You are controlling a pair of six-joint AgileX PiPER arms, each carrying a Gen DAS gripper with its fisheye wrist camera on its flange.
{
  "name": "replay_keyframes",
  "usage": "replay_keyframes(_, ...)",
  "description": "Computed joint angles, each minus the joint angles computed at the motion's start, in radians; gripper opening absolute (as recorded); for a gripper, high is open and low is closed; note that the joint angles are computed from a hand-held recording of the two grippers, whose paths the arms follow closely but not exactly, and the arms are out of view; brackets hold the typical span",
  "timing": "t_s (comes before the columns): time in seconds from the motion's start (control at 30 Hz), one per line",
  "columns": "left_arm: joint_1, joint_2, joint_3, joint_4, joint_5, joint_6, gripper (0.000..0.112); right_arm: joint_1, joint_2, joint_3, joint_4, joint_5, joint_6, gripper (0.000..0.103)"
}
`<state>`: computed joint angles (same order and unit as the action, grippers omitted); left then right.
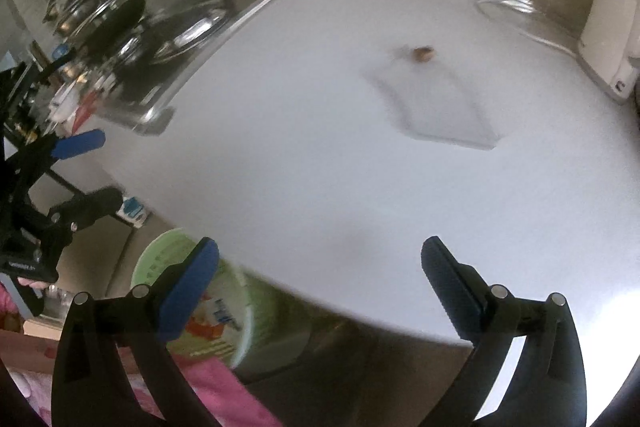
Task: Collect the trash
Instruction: 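Move both tools back up to the clear plastic tray and brown nut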
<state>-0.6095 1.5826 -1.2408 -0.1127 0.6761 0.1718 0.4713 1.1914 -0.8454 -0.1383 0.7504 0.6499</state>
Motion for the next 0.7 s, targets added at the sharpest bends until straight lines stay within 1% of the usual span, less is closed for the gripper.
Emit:
replay_keyframes(0.03,-0.024,0.031,-0.038,0.03,0.007,-0.042,0.092,-0.048,-0.002,-0.001,0.029,-0.004,-0.061,0.1)
replay_keyframes(0.1,-0.051,0.072,-0.091,0.06,0.021,-0.084,0.092,-0.177,0.008,-0.012,0.12,-0.019,-0.241,0.1)
replay_keyframes(0.2,-0.087,0.142,-0.185,0.09,0.053,-0.14,0.092,-0.312,0.039,-0.043,0.212,-0.043,-0.451,0.1)
replay_keyframes(0.3,-0.119,0.217,-0.29,0.125,0.094,-0.195,0.092,-0.414,0.085,-0.083,0.289,-0.081,-0.63,0.1)
replay_keyframes(0.4,-0.146,0.273,-0.372,0.164,0.131,-0.242,0.092,-0.5,0.168,-0.137,0.4,-0.124,-0.809,0.099)
replay_keyframes(0.53,-0.156,0.315,-0.442,0.174,0.163,-0.283,0.092,-0.556,0.292,-0.215,0.57,-0.147,-0.969,0.079)
replay_keyframes(0.57,-0.154,0.321,-0.452,0.165,0.168,-0.294,0.092,-0.557,0.312,-0.226,0.593,-0.156,-0.982,0.077)
replay_keyframes(0.63,-0.151,0.324,-0.458,0.163,0.169,-0.306,0.092,-0.55,0.354,-0.249,0.626,-0.174,-0.999,0.068)
replay_keyframes(0.7,-0.152,0.323,-0.454,0.175,0.164,-0.328,0.092,-0.544,0.4,-0.276,0.647,-0.183,-1.014,0.063)
